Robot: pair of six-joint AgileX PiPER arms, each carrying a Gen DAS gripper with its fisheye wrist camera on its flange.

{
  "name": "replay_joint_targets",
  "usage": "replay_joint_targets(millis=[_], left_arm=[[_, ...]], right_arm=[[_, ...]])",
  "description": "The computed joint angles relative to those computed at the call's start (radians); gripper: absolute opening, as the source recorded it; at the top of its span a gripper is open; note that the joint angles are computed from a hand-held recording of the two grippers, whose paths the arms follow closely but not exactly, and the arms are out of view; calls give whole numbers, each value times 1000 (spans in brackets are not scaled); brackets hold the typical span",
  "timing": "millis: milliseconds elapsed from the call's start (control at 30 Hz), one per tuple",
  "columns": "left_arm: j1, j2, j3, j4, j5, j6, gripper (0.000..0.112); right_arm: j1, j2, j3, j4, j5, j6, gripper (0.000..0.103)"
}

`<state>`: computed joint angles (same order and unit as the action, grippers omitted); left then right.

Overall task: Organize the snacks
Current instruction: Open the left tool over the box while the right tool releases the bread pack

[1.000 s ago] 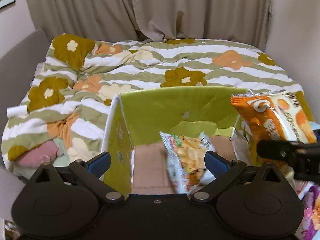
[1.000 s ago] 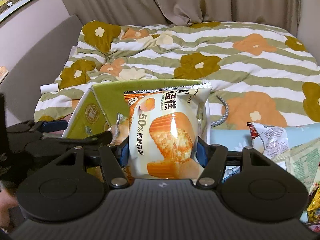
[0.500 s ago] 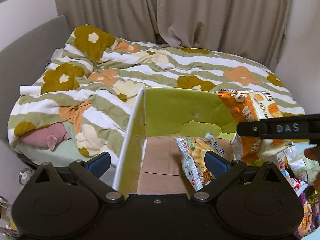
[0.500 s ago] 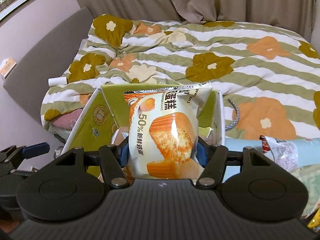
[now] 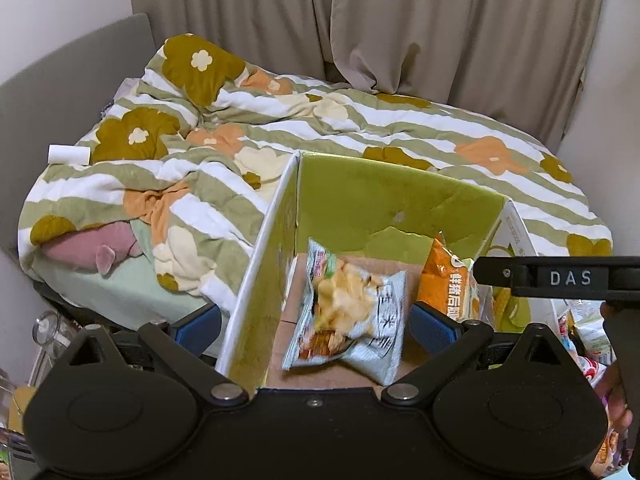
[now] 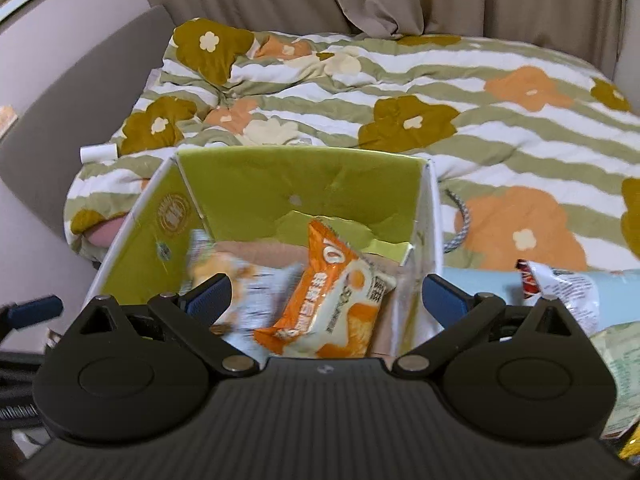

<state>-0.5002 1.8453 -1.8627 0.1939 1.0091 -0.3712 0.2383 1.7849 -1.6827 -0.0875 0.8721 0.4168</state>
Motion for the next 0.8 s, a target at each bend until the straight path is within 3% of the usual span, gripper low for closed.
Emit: replay_joint_targets(millis=[333, 467, 800], left_arm=[[-11, -51, 11, 1, -10, 26, 102], [-9, -74, -4, -38, -2, 93, 102], [-52, -133, 22, -161, -32, 212, 102]], right_arm=[[24, -65, -4, -5, 59, 16, 103], [79, -98, -27, -102, 152, 94, 103], [138, -347, 141, -251, 202, 289, 103]])
